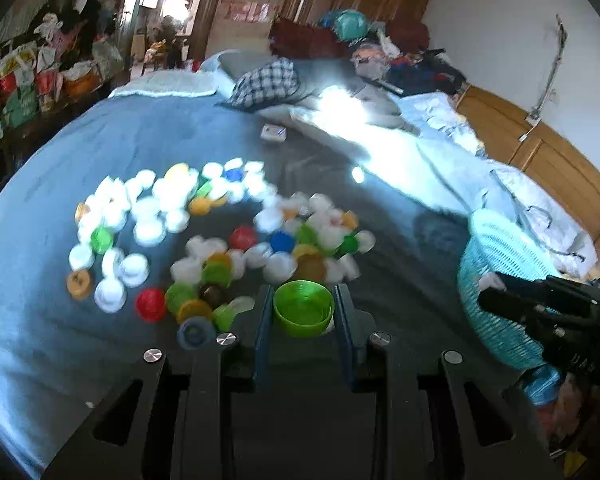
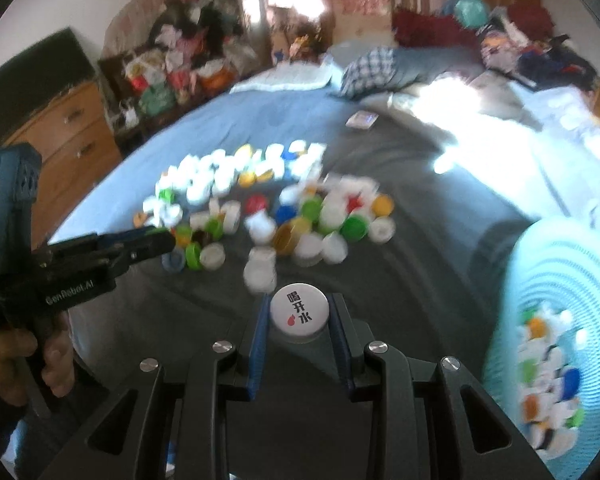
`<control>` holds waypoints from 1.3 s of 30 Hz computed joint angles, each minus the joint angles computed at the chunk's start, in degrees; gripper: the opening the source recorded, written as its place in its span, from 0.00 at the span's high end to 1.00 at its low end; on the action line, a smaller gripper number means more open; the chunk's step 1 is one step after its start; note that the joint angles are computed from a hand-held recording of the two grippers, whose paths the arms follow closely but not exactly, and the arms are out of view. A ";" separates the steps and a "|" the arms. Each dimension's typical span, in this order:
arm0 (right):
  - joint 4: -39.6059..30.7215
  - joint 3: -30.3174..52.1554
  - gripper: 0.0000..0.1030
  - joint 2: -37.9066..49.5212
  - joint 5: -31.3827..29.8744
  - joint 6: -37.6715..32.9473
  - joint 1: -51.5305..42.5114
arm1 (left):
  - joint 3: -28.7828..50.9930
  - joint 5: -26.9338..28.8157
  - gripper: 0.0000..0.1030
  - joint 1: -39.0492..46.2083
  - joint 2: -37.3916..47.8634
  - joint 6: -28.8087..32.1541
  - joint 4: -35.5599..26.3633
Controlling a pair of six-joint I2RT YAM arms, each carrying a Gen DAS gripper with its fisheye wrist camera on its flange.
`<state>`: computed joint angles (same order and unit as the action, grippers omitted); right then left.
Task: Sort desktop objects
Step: 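Carry the green and white caps over the light-blue basket, then hold both caps above the caps inside the basket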
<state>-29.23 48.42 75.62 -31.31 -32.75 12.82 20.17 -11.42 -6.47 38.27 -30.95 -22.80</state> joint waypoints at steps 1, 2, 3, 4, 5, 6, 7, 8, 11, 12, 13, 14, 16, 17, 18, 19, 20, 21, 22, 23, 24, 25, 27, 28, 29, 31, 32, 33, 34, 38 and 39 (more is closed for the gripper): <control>-1.22 1.25 0.69 -0.84 -0.82 -0.48 -1.53 | 1.45 -1.22 0.76 -1.54 1.12 -0.47 -0.17; -2.37 2.60 0.69 -1.51 -1.69 -0.89 -3.22 | 3.04 -2.53 0.76 -3.21 2.58 -0.90 -0.08; -3.04 3.43 0.69 -1.92 -2.18 -1.12 -4.36 | 4.30 -2.74 0.76 -4.04 3.81 -0.88 0.30; -3.83 4.65 0.69 -2.27 -2.84 -1.43 -6.06 | 6.00 -3.73 0.76 -5.71 5.71 -1.18 0.82; -4.51 5.72 0.69 -2.45 -3.44 -1.66 -7.57 | 7.25 -4.55 0.76 -6.91 7.10 -1.31 1.18; -5.21 7.07 0.69 -2.44 -4.24 -1.80 -9.56 | 8.65 -5.02 0.76 -8.09 8.83 -1.33 1.69; -5.71 8.17 0.69 -2.34 -4.87 -1.93 -11.28 | 10.26 -5.65 0.76 -9.49 10.97 -1.36 2.39; -6.18 9.03 0.69 -2.18 -5.41 -2.24 -12.60 | 11.98 -6.16 0.76 -10.84 13.23 -1.22 3.15; -6.81 12.01 0.69 -1.37 -6.53 -2.72 -17.16 | 16.69 -6.97 0.76 -14.21 18.93 -0.85 5.01; -6.96 13.10 0.69 -0.74 -6.84 -2.75 -18.45 | 19.00 -7.32 0.76 -15.62 21.56 -0.42 5.69; -7.12 14.13 0.69 -0.09 -7.19 -2.74 -19.64 | 20.52 -7.59 0.76 -16.66 23.39 -0.10 6.26; -7.47 15.05 0.69 0.29 -7.63 -2.84 -21.09 | 22.48 -7.93 0.76 -17.78 25.50 0.27 6.67; -8.00 17.45 0.69 1.96 -8.30 -2.74 -23.96 | 26.69 -8.22 0.76 -19.61 29.64 0.55 6.69; -8.14 18.18 0.69 2.54 -8.50 -2.76 -24.82 | 29.26 -8.06 0.76 -20.48 32.10 0.78 6.45; -8.29 19.01 0.69 3.13 -8.52 -2.67 -25.69 | 31.94 -8.13 0.76 -21.40 34.56 1.00 5.90; -8.58 19.94 0.69 3.78 -8.60 -2.74 -26.66 | 33.76 -8.29 0.76 -22.10 36.35 1.08 5.57; -9.03 20.79 0.69 4.29 -8.90 -2.97 -27.80 | 36.23 -8.28 0.76 -22.87 38.57 1.34 5.01; -9.35 21.68 0.69 4.92 -8.95 -3.00 -28.53 | 39.25 -8.12 0.76 -23.64 41.22 1.84 4.09; -9.86 22.78 0.69 5.76 -8.72 -3.19 -29.21 | 41.53 -8.30 0.76 -24.23 43.13 1.88 3.24; -10.16 23.73 0.69 6.60 -8.51 -3.30 -29.76 | 43.69 -8.11 0.76 -24.71 44.81 1.85 2.33; -10.32 24.54 0.69 7.41 -8.26 -3.23 -30.20 | 45.88 -7.63 0.76 -24.97 46.61 2.02 1.33; -10.84 25.75 0.69 8.49 -7.73 -3.24 -30.55 | 48.71 -7.53 0.76 -25.40 48.88 2.15 -0.21; -11.82 27.98 0.69 10.63 -7.17 -3.23 -31.31 | 54.92 -5.84 0.76 -25.87 53.83 2.63 -3.99; -12.96 29.54 0.69 12.11 -6.70 -3.40 -31.56 | 56.57 -5.14 0.76 -26.11 55.44 2.72 -5.10; -13.96 30.89 0.69 13.51 -6.13 -3.66 -31.67 | 58.96 -4.08 0.76 -26.29 57.65 2.83 -6.75; -16.14 33.57 0.69 16.23 -5.63 -3.58 -31.96 | 63.57 -1.29 0.76 -26.03 61.69 3.06 -10.15; -18.00 35.35 0.69 17.97 -5.54 -3.69 -32.25 | 65.18 -0.39 0.76 -25.97 63.17 3.17 -11.48; -18.44 35.94 0.69 18.78 -5.37 -3.86 -32.53 | 66.26 0.04 0.76 -26.04 64.20 3.19 -12.47; -18.51 36.15 0.69 19.23 -4.77 -3.98 -32.62 | 67.69 0.17 0.76 -26.26 65.45 3.24 -13.56; -19.30 36.40 0.69 20.40 -4.53 -5.27 -33.60 | 69.73 -0.12 0.76 -26.92 67.78 3.39 -15.48; -19.37 36.33 0.69 20.40 -4.52 -5.27 -33.64 | 70.45 -0.43 0.76 -27.22 68.42 3.35 -15.67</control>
